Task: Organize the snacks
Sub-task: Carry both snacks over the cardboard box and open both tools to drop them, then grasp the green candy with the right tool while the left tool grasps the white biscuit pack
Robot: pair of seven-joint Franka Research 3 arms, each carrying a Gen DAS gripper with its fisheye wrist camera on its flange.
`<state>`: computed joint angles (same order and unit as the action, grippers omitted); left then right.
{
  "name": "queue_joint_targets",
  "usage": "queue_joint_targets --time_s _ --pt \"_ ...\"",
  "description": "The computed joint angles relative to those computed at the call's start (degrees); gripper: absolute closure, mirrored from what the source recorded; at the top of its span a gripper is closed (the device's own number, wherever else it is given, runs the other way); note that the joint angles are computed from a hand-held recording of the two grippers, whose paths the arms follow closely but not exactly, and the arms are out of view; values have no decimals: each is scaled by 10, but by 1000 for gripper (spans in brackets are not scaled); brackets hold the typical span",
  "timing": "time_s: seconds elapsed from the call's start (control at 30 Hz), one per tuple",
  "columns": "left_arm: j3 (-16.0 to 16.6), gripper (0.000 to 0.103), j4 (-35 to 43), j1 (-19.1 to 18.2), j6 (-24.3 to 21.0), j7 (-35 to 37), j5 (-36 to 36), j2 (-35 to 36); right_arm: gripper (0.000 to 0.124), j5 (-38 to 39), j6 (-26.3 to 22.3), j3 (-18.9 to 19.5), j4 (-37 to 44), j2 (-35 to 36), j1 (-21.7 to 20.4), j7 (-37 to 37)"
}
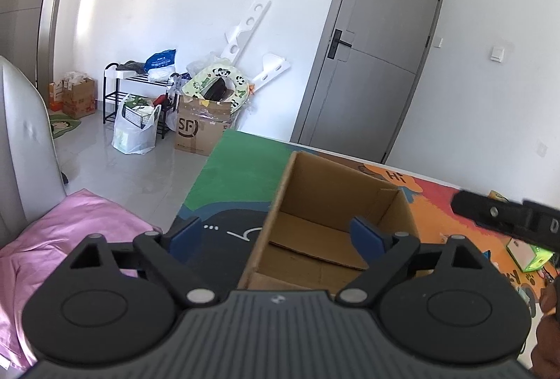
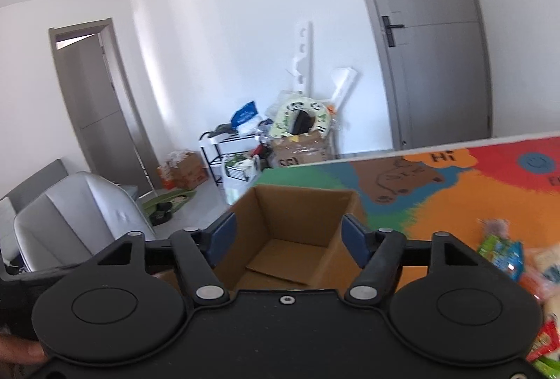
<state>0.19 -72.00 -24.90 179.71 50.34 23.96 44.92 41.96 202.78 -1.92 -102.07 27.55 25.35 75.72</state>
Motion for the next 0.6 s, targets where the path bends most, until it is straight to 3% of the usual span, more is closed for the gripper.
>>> queue_joint_targets --time_s 0.13,0.33,0.6 --pt "-29 10 8 12 -6 22 -3 4 40 72 21 -32 -34 -20 37 -39" --pt "-62 9 -3 21 28 56 -10 4 37 133 48 -6 -93 -56 18 -70" --pt "-128 7 -10 38 29 128 -23 8 27 152 106 36 -172 -102 -23 -47"
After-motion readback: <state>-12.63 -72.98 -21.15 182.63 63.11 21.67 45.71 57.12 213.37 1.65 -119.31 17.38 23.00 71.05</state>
